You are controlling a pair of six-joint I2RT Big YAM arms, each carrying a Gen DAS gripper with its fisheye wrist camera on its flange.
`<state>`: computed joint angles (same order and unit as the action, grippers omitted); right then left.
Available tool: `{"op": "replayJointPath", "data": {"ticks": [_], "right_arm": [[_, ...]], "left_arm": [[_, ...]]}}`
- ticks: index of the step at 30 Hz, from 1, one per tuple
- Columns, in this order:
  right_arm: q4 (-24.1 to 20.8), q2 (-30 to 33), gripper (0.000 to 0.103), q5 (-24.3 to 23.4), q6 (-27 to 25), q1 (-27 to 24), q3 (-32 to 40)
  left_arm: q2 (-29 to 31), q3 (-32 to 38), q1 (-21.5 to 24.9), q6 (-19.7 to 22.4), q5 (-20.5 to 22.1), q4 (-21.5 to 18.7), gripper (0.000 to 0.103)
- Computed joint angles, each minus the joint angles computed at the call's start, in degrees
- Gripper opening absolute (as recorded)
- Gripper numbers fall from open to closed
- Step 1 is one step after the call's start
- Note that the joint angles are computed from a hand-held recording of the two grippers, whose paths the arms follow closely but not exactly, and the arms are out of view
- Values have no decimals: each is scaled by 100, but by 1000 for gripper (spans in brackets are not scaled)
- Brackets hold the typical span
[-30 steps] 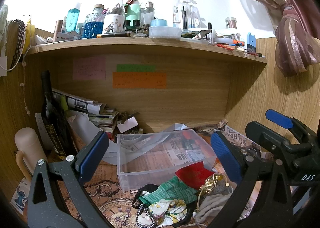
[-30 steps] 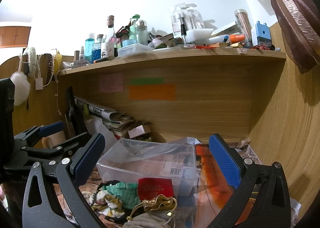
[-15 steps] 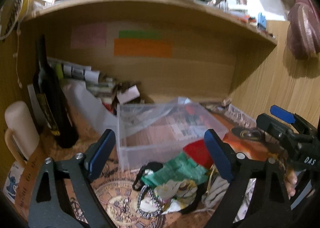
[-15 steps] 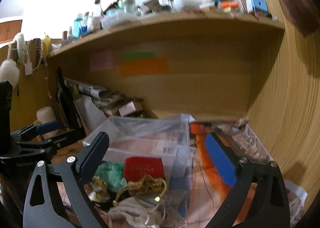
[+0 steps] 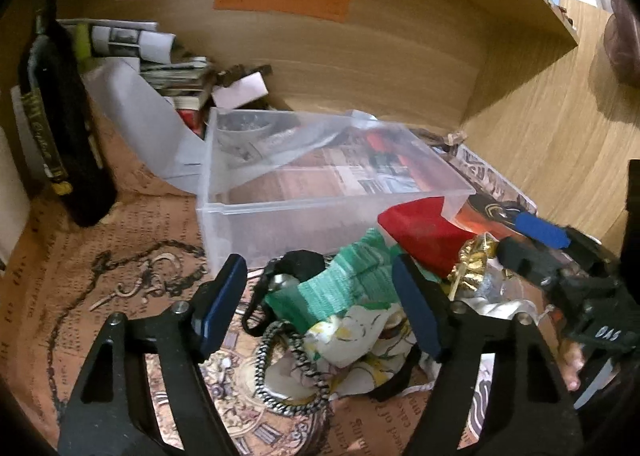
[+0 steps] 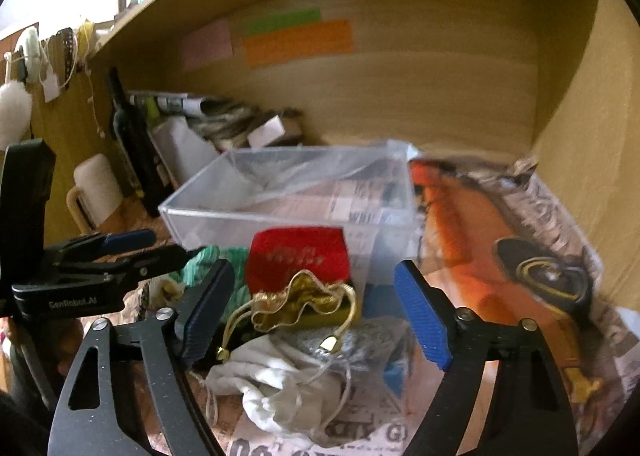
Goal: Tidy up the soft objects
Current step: 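Grasp the red pouch with the right tool while the left tool grasps the green cloth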
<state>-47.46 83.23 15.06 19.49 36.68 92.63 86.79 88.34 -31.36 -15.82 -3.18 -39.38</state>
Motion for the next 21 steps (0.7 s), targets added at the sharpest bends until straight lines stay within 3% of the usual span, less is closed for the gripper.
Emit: {"op": "replayJointPath", "data": {"ticks": [2,8,13,14,16,21], "right_arm": [[-65,70,72,-143,17,-35,38],[-290,267,67,-520,45,-166,204],[-478,377,54,-697,47,-211,284],[-460,373,52,-696,49,-216,269],[-466,356,39,-598,76,-216,250],[-382,306,32,-620,64,-264,181]], "left_arm": [[70,56,-21,88,40,-5,72],[469,513,-29,331,303,-454,55],[710,728,11,423,504,-678,48],[720,740,10,445,526,-682,45],[749,780,22,511,603,-722,37],[884,960,44,649,631,-852,20]]}}
